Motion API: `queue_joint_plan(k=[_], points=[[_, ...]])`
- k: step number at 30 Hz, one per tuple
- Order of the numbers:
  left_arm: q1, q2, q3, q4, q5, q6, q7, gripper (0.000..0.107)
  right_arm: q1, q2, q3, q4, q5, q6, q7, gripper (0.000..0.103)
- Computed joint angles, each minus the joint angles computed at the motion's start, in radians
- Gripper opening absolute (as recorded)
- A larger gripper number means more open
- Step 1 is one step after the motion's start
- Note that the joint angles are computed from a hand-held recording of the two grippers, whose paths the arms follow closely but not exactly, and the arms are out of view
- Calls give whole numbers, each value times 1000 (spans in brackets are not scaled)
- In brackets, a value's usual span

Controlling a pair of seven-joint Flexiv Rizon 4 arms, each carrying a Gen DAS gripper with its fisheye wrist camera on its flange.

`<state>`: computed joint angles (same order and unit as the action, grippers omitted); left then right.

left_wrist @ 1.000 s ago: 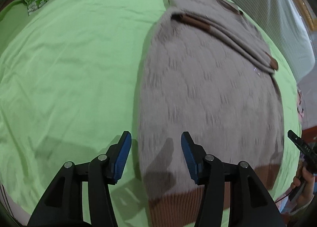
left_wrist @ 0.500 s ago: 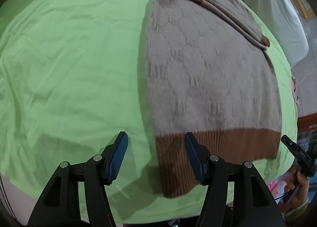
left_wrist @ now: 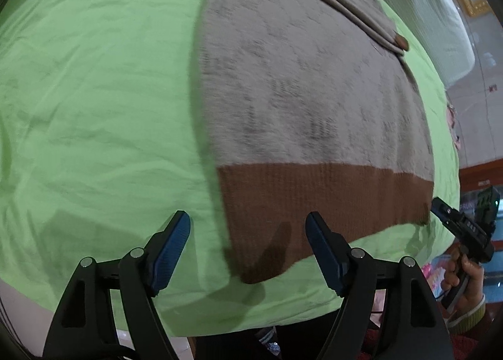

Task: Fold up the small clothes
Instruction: 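Open both tools and move them to the brown ribbed hem, then grasp the brown hem with the left tool and lift it toward the collar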

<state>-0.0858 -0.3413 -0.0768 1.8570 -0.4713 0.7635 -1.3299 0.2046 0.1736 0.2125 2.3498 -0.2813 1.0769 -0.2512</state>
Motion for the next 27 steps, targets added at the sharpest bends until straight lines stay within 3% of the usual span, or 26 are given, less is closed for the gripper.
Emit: queue_joint_plan(k=[5,7,10,11,12,13,16,21,25,27], points=[[0,-34,-21,-39,-15,-23,22,74,-1,-14,-8,3,18,37,-4,46],[-6,-43,-19,-48,-8,-22,24,65,5,-21,-12,3,44,49,-26,46],[-16,-50,-12,-51,24,-1,27,39,7,-32,-16,15,82,99,-42,45],[-14,-52,-17,-51,18,2,34,22,7,-35,-17,16,86,110,-51,43],[-4,-55,-25,-51,-4,-6,50,14,12,-37,-19,11,99,101,-68,28],[5,-56,-32,-49,-32,-10,62,13,18,-38,-22,5,122,90,-91,10],[16,-47,-44,-36,-91,12,102,8,17,-33,-20,-1,114,103,-123,10],[23,-13,-75,-32,-228,90,209,8,-44,-33,-16,-13,-46,265,-106,9],[16,-39,-85,-112,-272,138,227,8,-148,-71,-28,-59,-279,399,13,8],[10,-73,-93,-176,-280,171,215,8,-224,-116,-50,-109,-480,486,138,8]])
